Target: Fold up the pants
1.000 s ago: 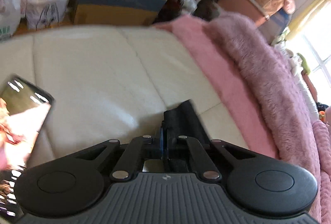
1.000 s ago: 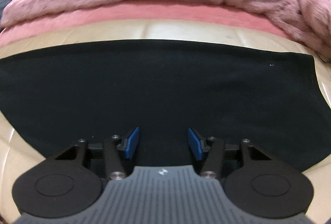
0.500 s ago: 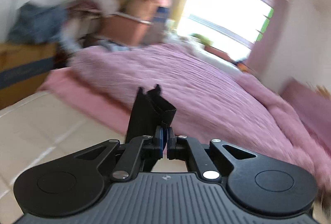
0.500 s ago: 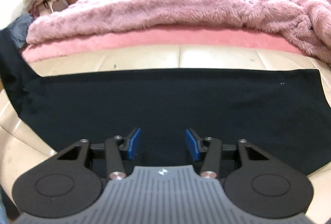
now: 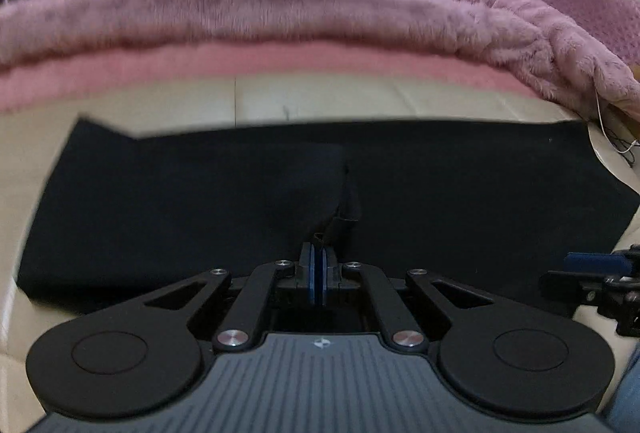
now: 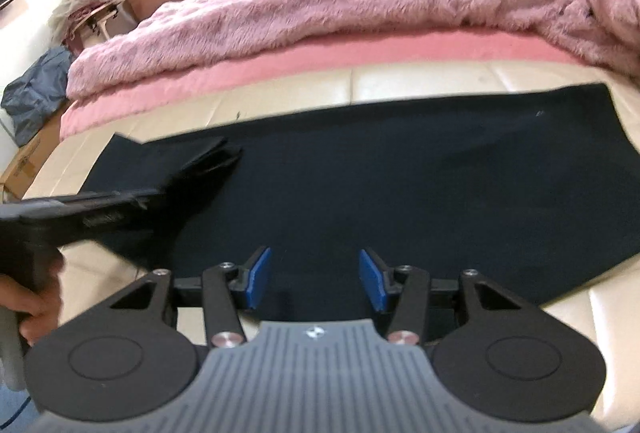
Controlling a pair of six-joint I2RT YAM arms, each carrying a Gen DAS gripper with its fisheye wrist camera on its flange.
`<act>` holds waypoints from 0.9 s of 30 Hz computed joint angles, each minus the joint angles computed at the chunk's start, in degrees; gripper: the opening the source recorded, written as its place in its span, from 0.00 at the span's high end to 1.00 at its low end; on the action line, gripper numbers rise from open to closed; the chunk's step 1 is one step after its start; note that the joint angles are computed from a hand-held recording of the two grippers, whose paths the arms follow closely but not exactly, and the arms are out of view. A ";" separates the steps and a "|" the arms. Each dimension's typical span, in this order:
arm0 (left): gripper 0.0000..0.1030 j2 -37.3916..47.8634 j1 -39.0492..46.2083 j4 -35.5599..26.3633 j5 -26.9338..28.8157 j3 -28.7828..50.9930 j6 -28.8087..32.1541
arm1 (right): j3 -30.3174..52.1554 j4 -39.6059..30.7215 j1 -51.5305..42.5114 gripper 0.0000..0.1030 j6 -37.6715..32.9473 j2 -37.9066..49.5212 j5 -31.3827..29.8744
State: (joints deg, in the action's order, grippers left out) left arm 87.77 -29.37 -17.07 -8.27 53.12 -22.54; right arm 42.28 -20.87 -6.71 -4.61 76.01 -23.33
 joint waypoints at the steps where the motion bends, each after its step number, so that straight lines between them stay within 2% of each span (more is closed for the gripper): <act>1: 0.96 0.17 1.04 -0.36 2.35 -0.05 -0.89 | -0.34 -0.08 0.39 0.54 -0.06 0.01 0.02; 4: 0.92 0.44 4.20 -0.67 10.52 -0.21 -3.11 | -1.05 0.41 1.84 0.54 0.59 0.81 -0.17; 6: 0.85 -0.05 6.14 -0.96 15.67 -0.85 -4.27 | -1.02 0.79 3.01 0.54 1.25 1.44 -0.24; 8: 0.74 -0.92 8.31 0.12 20.95 -2.21 -5.67 | -0.88 1.31 4.43 0.53 1.75 1.82 0.02; 14: 0.60 -6.11 12.34 3.78 28.16 -5.68 -8.12 | -0.26 2.68 7.30 0.50 3.67 2.17 -0.08; 18: 0.60 -5.34 13.79 1.65 27.39 -2.82 -5.07 | 0.54 4.11 7.84 0.50 5.76 3.32 -1.18; 23: 0.60 -1.91 12.37 -2.94 20.56 1.23 0.50 | 2.45 6.99 10.16 0.64 8.35 7.54 -0.54; 27: 0.49 0.62 9.97 -2.59 17.24 3.10 1.39 | 3.87 9.39 11.96 0.65 9.24 10.63 0.40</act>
State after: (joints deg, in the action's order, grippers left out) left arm 88.38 -19.40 -19.65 8.96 56.22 -21.15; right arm 46.14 -11.48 5.25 4.63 86.64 -22.93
